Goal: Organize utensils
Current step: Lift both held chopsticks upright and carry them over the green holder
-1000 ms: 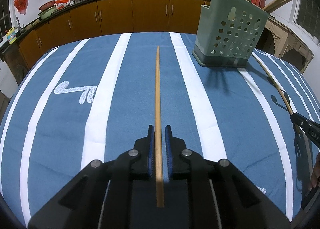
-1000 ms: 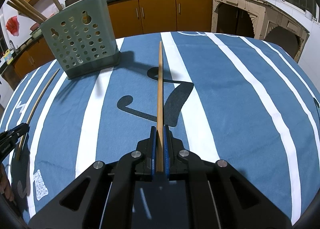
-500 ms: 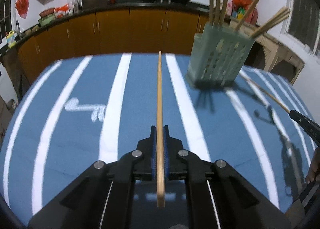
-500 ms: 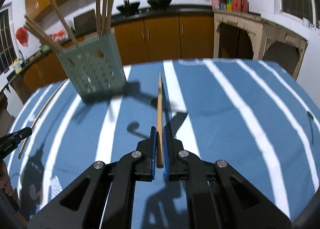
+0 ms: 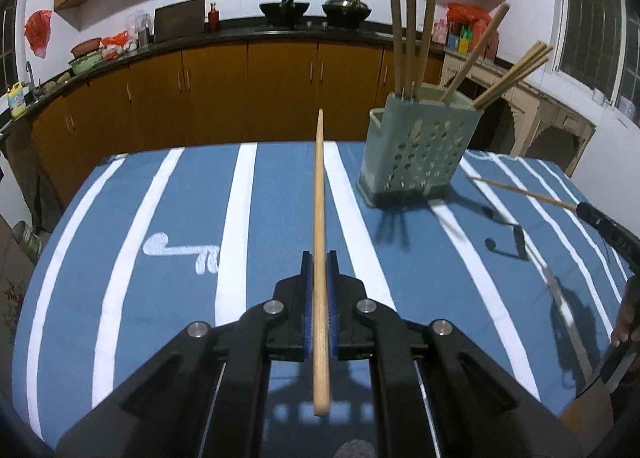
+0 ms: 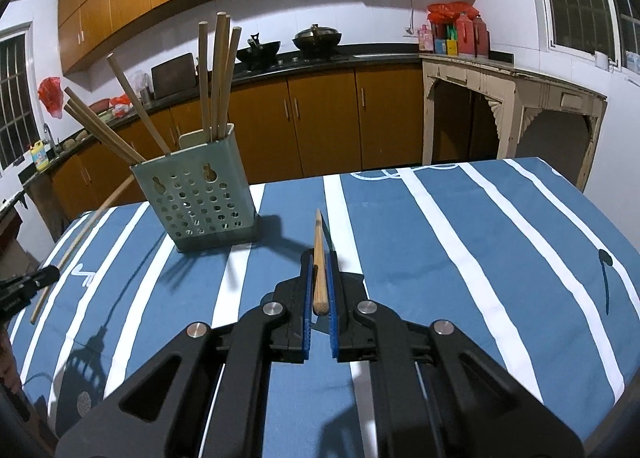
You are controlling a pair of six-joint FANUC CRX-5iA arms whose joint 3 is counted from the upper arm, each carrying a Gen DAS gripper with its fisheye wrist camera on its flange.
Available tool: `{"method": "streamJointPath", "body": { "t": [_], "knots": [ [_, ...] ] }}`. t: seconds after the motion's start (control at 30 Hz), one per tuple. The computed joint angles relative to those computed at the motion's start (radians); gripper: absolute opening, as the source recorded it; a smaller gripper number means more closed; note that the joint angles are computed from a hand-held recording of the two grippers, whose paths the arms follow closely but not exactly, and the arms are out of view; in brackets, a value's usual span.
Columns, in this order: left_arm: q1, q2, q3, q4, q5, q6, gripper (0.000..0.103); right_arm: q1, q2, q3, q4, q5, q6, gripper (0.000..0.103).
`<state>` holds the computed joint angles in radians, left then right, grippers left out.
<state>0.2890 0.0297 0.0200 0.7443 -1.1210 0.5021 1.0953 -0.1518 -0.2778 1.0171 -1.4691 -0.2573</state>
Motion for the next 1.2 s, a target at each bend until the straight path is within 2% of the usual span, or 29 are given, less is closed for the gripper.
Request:
{"method": "streamJointPath", "body": {
  "t": [0.33,0.73,1.2],
  "knots": [
    [0.001,0.006,0.007,-0.002,0.008,0.015,0.008,0.001,-0.001,-0.008,0.005,0.003,-0.013,0.007],
    [0.024,-0.007,-0.003,0.182,0.045,0.003,0.008,-0.006,-0.006,-0.008,0.063,0.0,-0.019,0.007],
    [0.024,-0.004,0.025,0.257,0.058,0.012,0.008,-0.021,-0.001,0.005,0.158,0.014,-0.026,0.007]
  ]
}}
